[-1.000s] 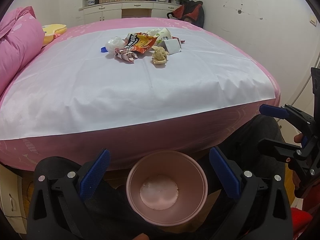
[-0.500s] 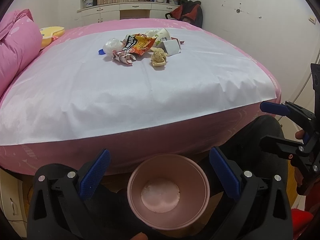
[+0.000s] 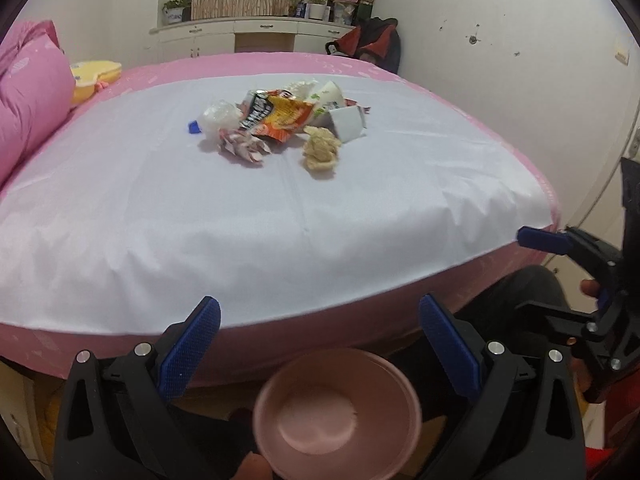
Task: Collect trash
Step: 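Grasp the crumpled tan paper with the right tool while the left tool grasps the white-red wrapper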
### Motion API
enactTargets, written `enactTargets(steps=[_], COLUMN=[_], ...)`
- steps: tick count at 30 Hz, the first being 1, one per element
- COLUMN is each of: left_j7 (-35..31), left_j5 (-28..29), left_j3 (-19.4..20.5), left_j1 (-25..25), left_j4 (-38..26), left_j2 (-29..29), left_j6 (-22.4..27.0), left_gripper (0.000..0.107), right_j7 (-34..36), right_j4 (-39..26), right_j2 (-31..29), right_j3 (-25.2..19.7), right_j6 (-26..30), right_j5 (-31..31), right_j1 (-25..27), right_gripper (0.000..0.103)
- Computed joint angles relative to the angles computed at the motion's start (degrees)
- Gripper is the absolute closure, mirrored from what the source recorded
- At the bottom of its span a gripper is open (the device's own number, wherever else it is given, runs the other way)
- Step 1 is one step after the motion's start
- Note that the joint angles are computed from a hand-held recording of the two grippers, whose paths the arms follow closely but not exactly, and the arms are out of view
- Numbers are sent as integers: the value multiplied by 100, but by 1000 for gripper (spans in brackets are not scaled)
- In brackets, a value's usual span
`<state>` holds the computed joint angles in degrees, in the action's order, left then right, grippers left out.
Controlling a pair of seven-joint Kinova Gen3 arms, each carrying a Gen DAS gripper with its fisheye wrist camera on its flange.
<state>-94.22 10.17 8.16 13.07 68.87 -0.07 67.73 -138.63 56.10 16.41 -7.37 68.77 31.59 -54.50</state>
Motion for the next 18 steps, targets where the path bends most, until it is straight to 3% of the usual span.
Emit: enactTargets(steps=[3, 9, 18], left_j7=[87, -122, 31], left_j5=[-505, -189, -258], left_j3=[47, -50, -157], left_j1=[162, -49, -190], left_j4=[-217, -554, -1168], left_j2=[206, 587, 1298], left_j6=[-5, -20, -109], left_gripper=[9, 9, 9], right_j7=[246, 404, 1326], right_j4=[-225, -92, -1230], right_j2=[134, 99, 957], right_j3=[52, 93, 323], right_j6=[82, -686, -724], right_j5=[-52, -604, -1287], right_j1=[101, 645, 1177], right_gripper=[3, 3, 3])
